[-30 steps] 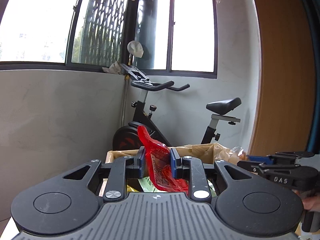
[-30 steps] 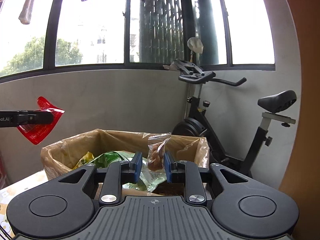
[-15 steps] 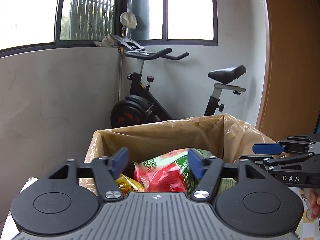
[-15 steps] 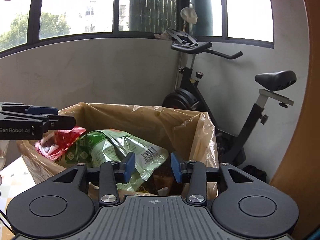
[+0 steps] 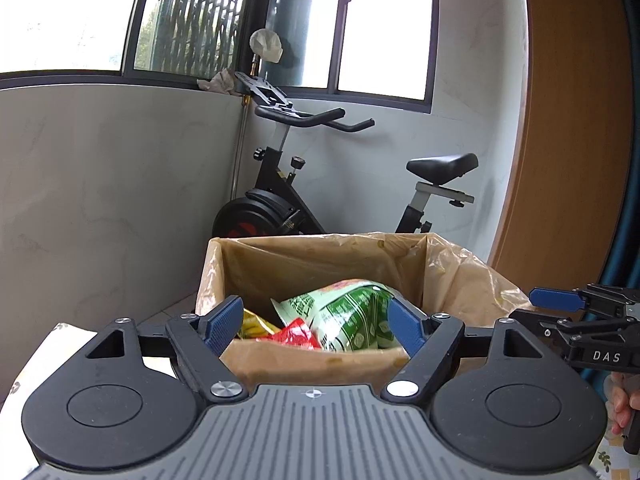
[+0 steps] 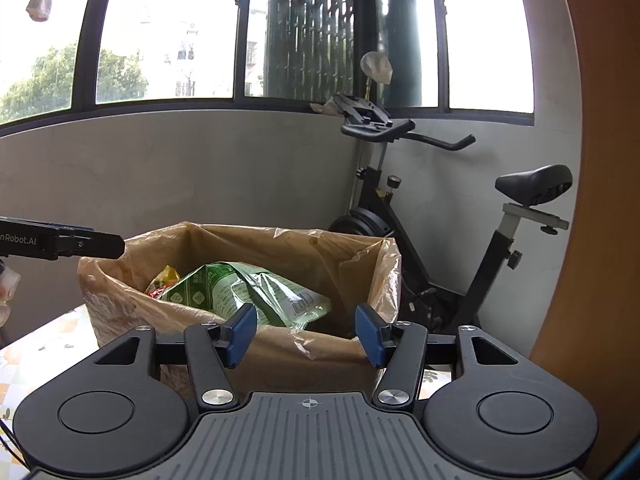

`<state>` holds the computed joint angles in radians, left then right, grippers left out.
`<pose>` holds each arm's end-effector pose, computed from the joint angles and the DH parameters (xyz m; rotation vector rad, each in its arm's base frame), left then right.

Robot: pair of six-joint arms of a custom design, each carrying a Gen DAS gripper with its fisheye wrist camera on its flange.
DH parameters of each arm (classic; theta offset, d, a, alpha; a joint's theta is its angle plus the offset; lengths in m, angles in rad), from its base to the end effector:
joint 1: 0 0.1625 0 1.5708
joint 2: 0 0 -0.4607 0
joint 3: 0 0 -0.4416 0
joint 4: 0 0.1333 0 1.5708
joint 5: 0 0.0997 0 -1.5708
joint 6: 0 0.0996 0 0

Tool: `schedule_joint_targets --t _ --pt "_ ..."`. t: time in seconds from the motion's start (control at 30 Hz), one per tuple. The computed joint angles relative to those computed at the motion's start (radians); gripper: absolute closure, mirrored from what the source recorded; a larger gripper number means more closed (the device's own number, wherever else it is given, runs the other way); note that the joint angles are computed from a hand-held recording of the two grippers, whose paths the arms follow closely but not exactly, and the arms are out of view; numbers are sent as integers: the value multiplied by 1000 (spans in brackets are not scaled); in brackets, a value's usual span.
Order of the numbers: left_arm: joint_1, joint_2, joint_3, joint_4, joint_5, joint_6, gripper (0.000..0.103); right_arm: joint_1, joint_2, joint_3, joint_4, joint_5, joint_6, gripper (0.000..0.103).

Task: Organize snacks
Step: 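Withdraw both open tools from the box back toward the table, then lower both tools toward the brown sachet and the blue-white wrapped packet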

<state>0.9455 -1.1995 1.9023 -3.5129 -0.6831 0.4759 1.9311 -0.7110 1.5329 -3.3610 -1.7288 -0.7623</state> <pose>-0.1781 -0.6065 0.3802 0.4548 2.0001 -1.4508 0.3876 -0.6953 0.1661 1.2522 -2.1885 1.2584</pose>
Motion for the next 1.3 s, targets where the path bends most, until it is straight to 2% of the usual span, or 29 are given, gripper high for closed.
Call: schedule_joint_targets --t 0.2,0.3,0.5,0.8,1.3 --pt "-9 -30 78 -54 -20 -28 22 -13 -32 86 -72 -5 40 51" --pt "-14 -25 109 -113 -6 -6 22 -21 -42 123 -94 -15 54 51" --pt "-9 -25 158 -156 20 -37 22 -35 -36 163 -112 -60 75 51" --pt "18 -22 188 -86 55 -135 23 -55 -13 198 -101 -92 84 51" --pt "50 -22 236 47 51 -265 23 -81 14 211 -78 -131 100 51"
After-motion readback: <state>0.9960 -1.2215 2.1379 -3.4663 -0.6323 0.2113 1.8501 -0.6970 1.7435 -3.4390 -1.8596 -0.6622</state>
